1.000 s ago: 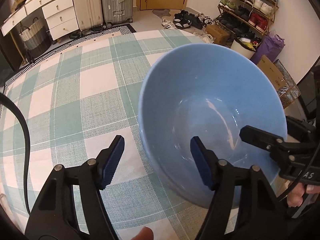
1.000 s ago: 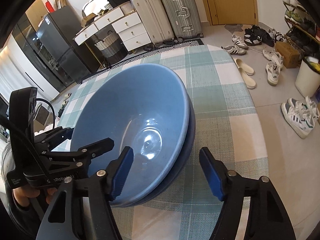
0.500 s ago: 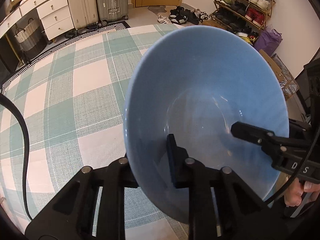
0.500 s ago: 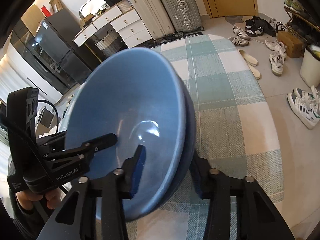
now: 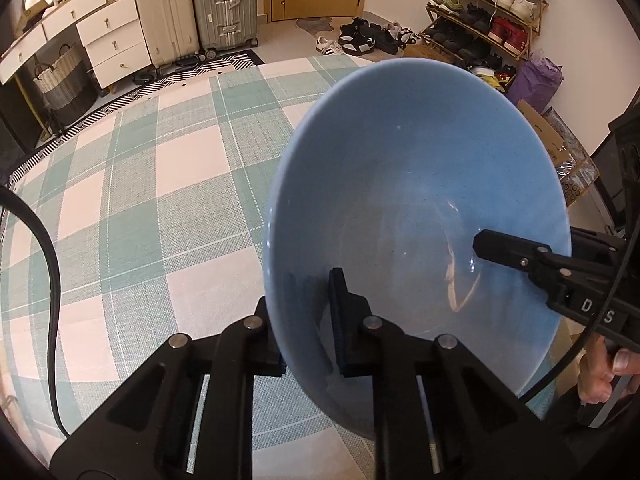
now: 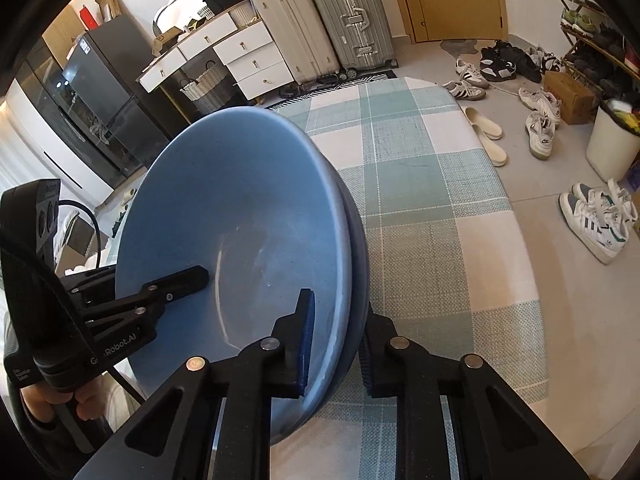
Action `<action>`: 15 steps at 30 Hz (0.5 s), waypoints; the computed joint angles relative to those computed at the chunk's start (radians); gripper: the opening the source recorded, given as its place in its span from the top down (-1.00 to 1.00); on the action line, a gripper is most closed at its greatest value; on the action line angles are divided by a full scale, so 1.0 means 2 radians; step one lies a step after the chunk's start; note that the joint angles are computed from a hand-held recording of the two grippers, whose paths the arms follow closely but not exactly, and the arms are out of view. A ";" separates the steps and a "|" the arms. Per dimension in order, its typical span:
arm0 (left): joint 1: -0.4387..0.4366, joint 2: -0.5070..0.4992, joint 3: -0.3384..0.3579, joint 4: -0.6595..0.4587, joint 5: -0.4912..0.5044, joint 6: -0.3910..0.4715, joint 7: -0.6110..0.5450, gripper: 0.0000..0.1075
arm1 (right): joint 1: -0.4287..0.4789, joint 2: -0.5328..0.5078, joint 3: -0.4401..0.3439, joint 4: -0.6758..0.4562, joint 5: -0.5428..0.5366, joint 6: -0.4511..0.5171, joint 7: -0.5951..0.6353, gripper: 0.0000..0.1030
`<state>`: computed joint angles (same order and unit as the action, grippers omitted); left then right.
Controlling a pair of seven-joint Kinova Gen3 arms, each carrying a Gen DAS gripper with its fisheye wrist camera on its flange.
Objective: Organize plates and bowls
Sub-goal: 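Lift the nested bowls with both grippers and carry them toward the cream plates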
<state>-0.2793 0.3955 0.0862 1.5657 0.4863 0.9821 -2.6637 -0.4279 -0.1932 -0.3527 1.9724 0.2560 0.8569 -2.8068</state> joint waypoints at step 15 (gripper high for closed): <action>-0.029 -0.032 -0.010 0.019 0.033 0.018 -0.043 0.78 | 0.012 -0.020 -0.021 -0.005 -0.007 0.000 -0.012 0.62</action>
